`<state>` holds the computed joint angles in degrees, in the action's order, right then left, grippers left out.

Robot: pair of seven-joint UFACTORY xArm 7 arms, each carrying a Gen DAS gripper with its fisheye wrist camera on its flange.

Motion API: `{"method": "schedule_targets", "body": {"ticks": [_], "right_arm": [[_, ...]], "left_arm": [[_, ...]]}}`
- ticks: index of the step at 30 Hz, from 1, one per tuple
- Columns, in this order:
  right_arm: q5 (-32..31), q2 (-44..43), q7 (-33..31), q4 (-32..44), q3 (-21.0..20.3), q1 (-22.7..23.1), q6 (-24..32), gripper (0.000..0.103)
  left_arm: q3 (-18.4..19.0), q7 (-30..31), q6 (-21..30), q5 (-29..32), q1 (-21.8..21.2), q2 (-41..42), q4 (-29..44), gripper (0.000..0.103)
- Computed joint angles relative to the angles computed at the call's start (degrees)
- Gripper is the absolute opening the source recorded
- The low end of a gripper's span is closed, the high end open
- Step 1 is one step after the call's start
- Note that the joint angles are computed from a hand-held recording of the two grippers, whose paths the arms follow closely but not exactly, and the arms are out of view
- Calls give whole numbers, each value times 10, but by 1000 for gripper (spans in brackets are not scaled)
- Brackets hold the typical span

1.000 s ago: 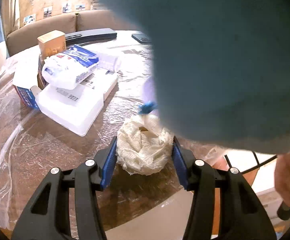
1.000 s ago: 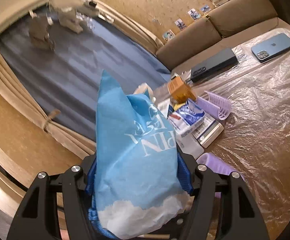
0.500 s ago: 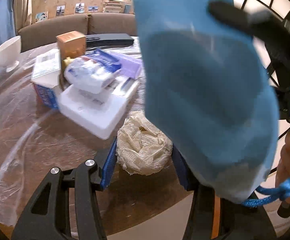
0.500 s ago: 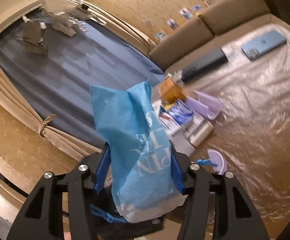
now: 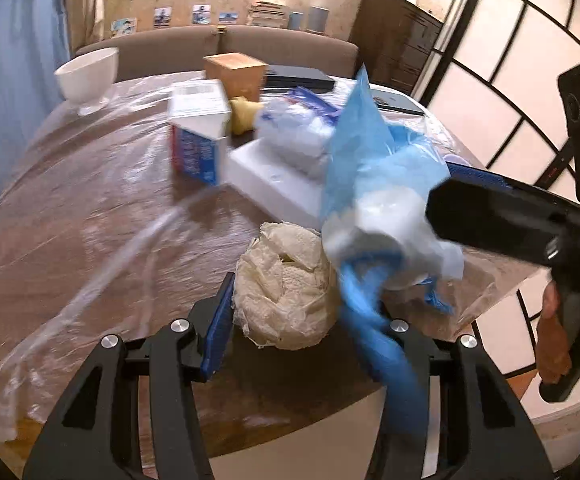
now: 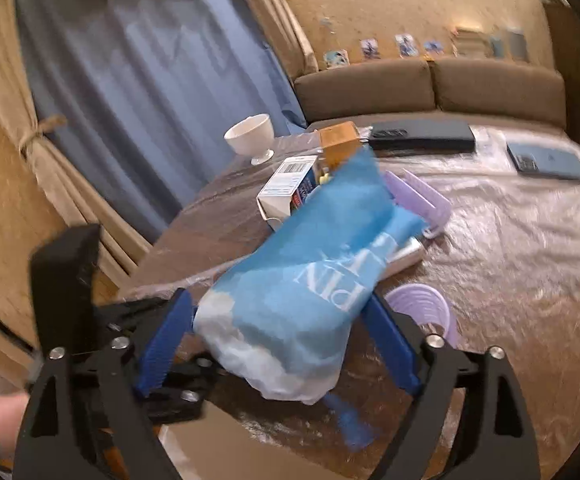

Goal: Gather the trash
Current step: 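Lift the blue paper bag with the right tool and swing it toward the left tool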

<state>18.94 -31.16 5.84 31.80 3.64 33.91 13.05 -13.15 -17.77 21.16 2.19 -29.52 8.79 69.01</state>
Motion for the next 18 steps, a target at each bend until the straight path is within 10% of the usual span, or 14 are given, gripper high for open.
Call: {"method": "schedule_targets", "body": {"ticks": [7,13,18], "right_arm": [[-219,43,164,71,181,-188,115,90],[-44,62,84,14,27,-38,31,90],[-8,51,47,-4,5,-10,2,45]], "left_arm": [[20,-45,21,53,9,-20,-23,53],[18,-57,23,75,14,-21,-20,53],[15,-43,17,71,19,-16,-16,53]]}}
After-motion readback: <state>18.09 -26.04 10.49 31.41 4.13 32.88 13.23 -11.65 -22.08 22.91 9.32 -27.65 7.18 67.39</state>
